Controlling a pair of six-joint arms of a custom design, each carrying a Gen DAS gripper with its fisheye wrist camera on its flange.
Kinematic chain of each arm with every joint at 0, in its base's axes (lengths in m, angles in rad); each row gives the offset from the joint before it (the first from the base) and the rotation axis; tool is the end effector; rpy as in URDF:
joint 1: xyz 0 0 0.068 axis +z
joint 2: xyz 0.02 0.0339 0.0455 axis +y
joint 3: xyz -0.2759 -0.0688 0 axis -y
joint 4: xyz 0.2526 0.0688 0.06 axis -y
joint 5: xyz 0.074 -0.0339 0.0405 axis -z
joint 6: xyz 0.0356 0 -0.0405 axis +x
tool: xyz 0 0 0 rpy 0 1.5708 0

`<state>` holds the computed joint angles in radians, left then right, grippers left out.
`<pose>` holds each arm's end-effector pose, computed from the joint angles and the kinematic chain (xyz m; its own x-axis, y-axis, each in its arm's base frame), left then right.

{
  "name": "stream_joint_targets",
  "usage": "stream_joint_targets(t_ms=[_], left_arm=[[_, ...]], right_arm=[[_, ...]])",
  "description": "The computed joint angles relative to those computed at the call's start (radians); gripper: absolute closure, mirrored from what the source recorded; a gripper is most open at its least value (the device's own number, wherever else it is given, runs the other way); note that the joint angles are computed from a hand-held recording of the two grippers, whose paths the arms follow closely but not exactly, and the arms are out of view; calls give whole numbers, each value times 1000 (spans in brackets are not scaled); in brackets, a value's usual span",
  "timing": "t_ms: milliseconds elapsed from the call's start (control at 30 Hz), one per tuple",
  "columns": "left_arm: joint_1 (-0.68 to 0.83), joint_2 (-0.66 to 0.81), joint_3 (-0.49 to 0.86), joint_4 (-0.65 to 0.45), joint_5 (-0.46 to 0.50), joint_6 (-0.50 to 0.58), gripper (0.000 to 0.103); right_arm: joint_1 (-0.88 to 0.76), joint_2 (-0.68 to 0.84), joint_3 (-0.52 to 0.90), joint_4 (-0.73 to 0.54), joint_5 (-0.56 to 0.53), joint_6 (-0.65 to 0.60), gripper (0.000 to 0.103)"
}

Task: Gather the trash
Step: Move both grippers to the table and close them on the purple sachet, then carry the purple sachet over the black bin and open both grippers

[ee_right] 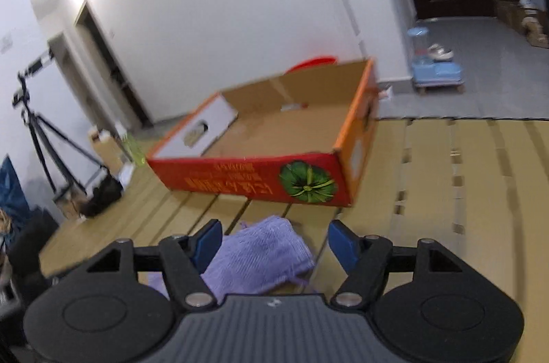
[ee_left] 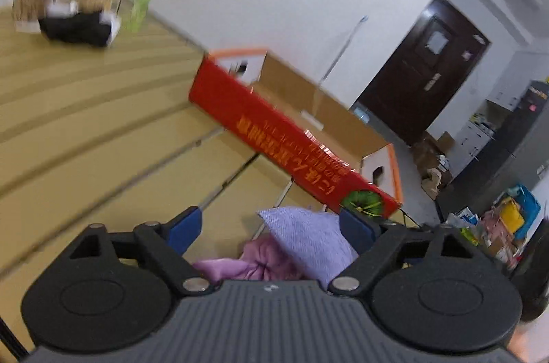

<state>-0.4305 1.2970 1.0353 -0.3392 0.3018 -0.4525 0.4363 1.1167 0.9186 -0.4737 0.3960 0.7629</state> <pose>0.2628 -0.1323 0.3107 -0.7337 -0.1224 -0.6683 0.3341 0.7915 -0.5118 0.2252 0.0899 0.3041 -0.4881 0.4759 -0.7317 0.3058 0.8784 0.3673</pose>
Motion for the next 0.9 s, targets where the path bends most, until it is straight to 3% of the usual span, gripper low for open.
stream_joint_targets(t_ms=[67,133,200,233,267,400,467,633,767,900], left_arm=[[-2,53,27,-14,19,-6,58],[-20,91,43,-38,17,40,78],[-38,76,1,11,-8,61,87],[-46,73,-13,34,-17,70,96],[-46,71,-25,55,-3,73,96],[-74,58,-34,80,-8,82,98],[-85,41,-24,63,-17,85,99],[-50,-65,-14,17,41,92,99],[55,-217,-18,-71,160,110,99],[332,-401,-36,-248,403,229,99]], right_arm=[[5,71,-7,20,20,4,37],[7,117,-15,52,33,-29,39],[21,106,-39,84,24,-39,52],[24,105,-41,89,0,-49,71],[28,118,-22,61,-7,-57,81],[45,134,-9,45,-7,-46,97],[54,112,-24,53,-4,-43,99],[178,-28,-10,-26,154,27,100],[397,-41,120,-160,329,117,100],[648,78,276,-238,477,201,100]])
